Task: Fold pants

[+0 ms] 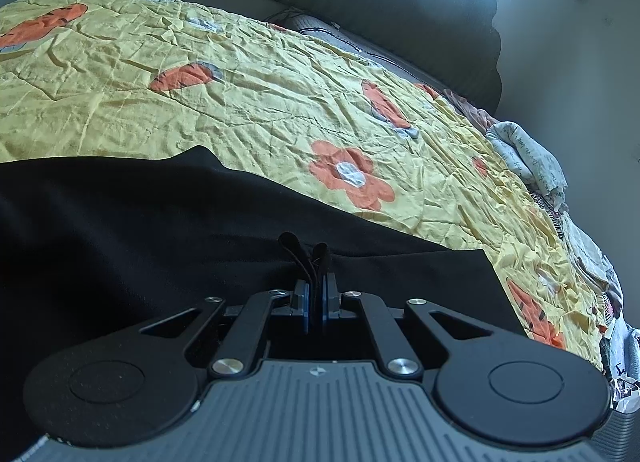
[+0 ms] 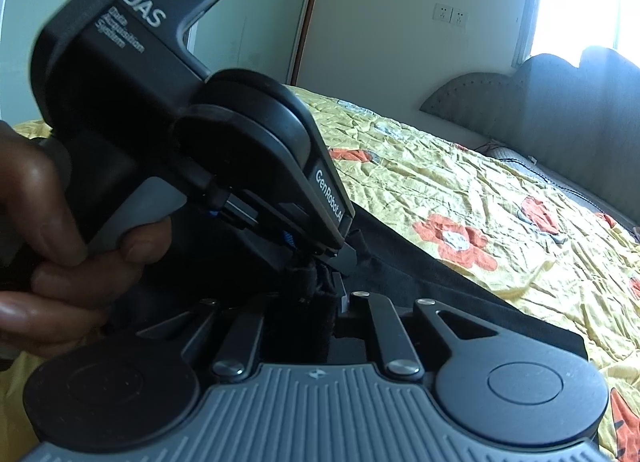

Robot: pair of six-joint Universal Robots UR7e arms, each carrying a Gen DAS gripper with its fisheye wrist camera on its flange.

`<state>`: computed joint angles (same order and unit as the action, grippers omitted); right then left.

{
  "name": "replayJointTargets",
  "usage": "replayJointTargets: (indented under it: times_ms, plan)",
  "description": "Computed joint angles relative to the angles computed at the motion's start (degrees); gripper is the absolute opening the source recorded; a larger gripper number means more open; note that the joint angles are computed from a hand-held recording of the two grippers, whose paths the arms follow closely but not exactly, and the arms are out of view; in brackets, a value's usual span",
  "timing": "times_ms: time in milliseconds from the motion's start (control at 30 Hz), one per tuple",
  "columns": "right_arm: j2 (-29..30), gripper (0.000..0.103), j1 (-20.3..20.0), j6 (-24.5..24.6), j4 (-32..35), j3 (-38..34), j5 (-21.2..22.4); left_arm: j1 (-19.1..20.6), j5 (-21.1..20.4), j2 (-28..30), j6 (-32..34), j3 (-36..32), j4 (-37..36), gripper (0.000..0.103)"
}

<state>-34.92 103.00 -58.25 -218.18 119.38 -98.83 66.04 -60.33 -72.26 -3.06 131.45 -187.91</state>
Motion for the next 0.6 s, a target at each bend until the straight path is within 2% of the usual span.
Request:
replayJointTargets:
  times_ms: [233,267,333,433,500,600]
  plan:
    - [-4.3,0.013,-1.0,1.8,5.4,2.1,2.1,-0.8,1.4,0.5,2.4,0.5,-3.4,0.005]
    - [-5.1,0.016,-1.2,1.7,6.6,2.4,2.7,-0.9,1.7,0.7,3.0,0.3,-3.7,0.005]
    - [-7.0,0.022,-1.6,1.7,9.2,3.3,4.5,-0.8,1.9,0.9,3.0,0.0,-2.9,0.005]
    - [-9.5,0.023,-2.3,3.0,12.2,4.4,7.4,-0.1,1.2,0.2,0.8,-0.6,0.3,0.006]
    - [-10.5,0.023,-3.0,5.5,13.2,4.4,9.6,0.0,1.0,-0.7,-0.8,-0.4,1.4,0.01]
    - [-12.0,0.023,-5.4,11.6,16.5,3.4,15.7,-0.4,3.1,-1.8,-1.4,0.1,1.8,0.016]
